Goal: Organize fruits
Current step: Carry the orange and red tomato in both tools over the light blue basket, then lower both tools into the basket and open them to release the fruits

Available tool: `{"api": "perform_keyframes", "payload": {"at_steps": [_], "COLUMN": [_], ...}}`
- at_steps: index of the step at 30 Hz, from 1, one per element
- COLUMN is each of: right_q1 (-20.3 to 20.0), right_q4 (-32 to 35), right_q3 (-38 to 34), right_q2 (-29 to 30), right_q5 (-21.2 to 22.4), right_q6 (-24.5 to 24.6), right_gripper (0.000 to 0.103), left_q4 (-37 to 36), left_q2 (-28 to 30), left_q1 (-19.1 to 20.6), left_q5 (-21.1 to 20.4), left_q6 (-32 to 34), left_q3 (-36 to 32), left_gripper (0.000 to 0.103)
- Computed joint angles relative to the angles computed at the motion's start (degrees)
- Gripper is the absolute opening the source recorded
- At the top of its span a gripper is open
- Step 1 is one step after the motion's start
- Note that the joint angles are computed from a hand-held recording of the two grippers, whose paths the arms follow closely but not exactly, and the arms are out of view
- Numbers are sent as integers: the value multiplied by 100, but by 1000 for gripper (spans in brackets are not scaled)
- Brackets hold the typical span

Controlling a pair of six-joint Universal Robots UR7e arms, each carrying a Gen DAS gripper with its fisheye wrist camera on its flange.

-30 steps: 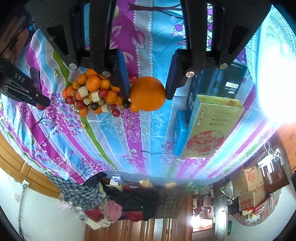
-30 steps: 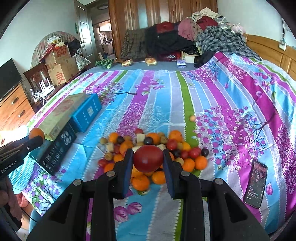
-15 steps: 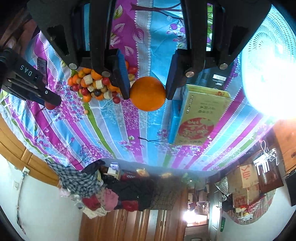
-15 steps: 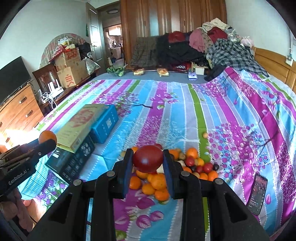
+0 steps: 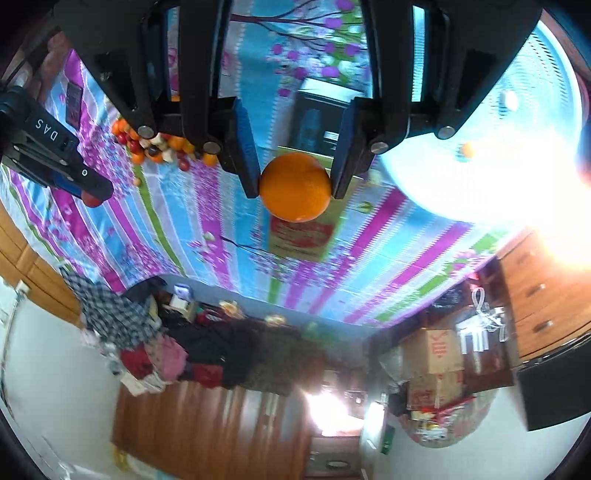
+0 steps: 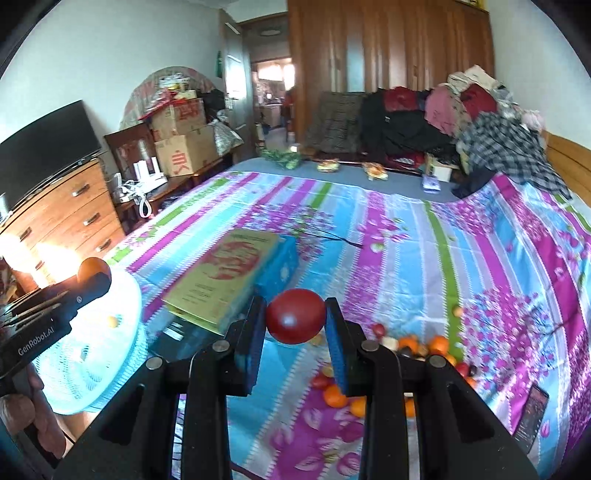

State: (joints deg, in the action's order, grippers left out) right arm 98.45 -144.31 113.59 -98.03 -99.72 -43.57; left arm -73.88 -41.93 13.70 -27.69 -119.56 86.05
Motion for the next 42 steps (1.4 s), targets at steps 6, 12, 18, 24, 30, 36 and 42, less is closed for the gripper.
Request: {"api": "perform_keyframes", "payload": {"at_steps": [6, 12, 18, 24, 30, 36, 42], "right_q1": [561, 1081, 1524, 1832, 1989, 2021, 1986], "right_q4": [30, 91, 234, 482, 738, 878, 1039], "right_q3": [104, 213, 309, 358, 418, 455, 457], "right_q2": [217, 467, 757, 1099, 1344, 1498, 1674], "right_q5": [4, 17, 27, -21, -54, -70, -148], "right_q6": [226, 380, 532, 593, 687, 736, 862], "right_gripper": [35, 35, 35, 35, 35, 35, 35], "left_q4": [1236, 1915, 2051, 1673, 1289, 924, 526], "left_q2": [-327, -667, -1064, -1429, -1720, -1875, -2072], "left_q1": [-184, -354, -496, -601, -696, -720, -707], "left_q5": [-313, -787, -1271, -1678, -2013, -2203, -2314], "left_q6": [-1219, -2108, -2649, -2846, -2909, -2808, -2648], "left_q3": [106, 386, 831, 1360, 1791, 2070, 2350], "left_gripper": [40, 40, 40, 40, 40, 40, 40]}}
